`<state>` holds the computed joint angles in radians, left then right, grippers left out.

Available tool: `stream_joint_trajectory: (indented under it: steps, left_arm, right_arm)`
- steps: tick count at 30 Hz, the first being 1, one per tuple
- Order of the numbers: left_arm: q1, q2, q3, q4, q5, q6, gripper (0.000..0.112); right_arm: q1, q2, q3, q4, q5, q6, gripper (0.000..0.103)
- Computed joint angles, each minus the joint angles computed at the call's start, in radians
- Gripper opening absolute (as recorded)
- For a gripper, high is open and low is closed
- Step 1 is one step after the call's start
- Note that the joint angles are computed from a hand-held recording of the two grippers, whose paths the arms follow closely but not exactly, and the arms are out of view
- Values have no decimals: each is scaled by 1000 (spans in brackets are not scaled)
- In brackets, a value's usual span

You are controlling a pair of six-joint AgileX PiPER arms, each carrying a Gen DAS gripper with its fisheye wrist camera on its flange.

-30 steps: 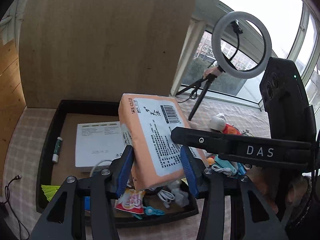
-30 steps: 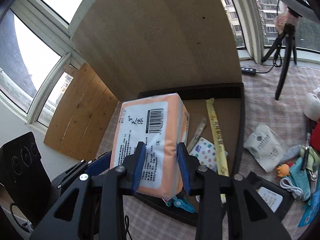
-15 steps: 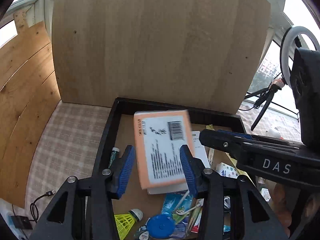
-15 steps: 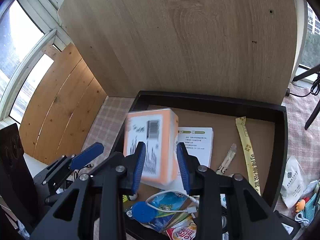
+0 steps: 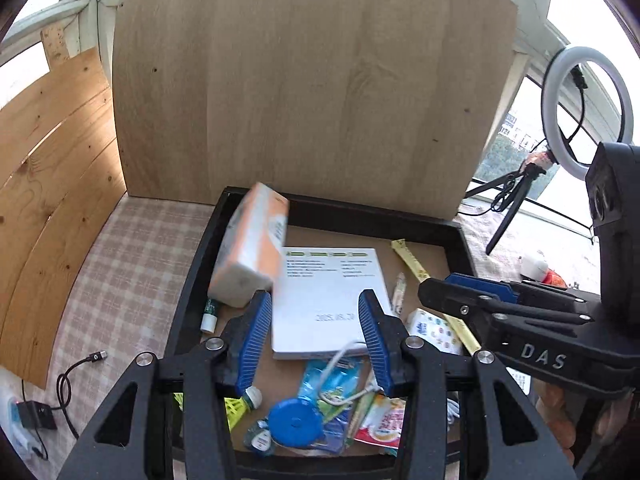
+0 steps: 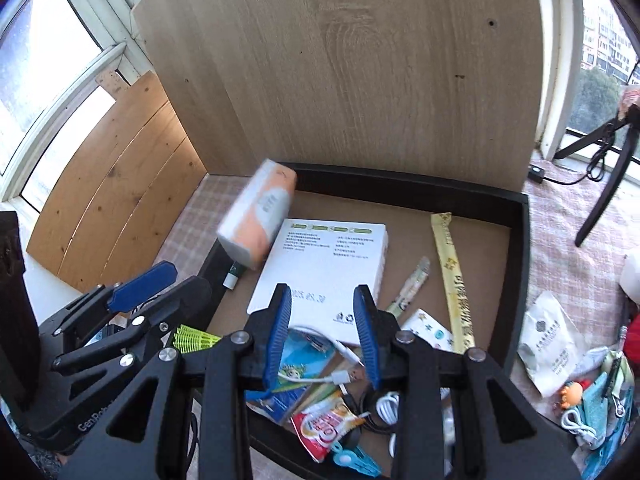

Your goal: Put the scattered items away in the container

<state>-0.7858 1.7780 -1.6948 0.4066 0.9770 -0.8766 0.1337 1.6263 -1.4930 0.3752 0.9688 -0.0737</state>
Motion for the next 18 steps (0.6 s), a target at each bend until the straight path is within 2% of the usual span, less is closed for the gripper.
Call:
stream_joint_trajectory:
  steps: [6, 9, 18]
  left_arm:
    - [-128, -27, -50, 87, 64, -88, 45]
    - [-185, -18, -103, 109, 105, -105, 47]
    - [-336, 82, -304, 170, 232, -137, 64]
  right_arm:
    - [-57, -140, 109, 13, -4, -56, 33]
    - [-108, -203, 148, 41, 21, -99, 33]
    - [-346, -393, 273, 132, 119, -253, 33]
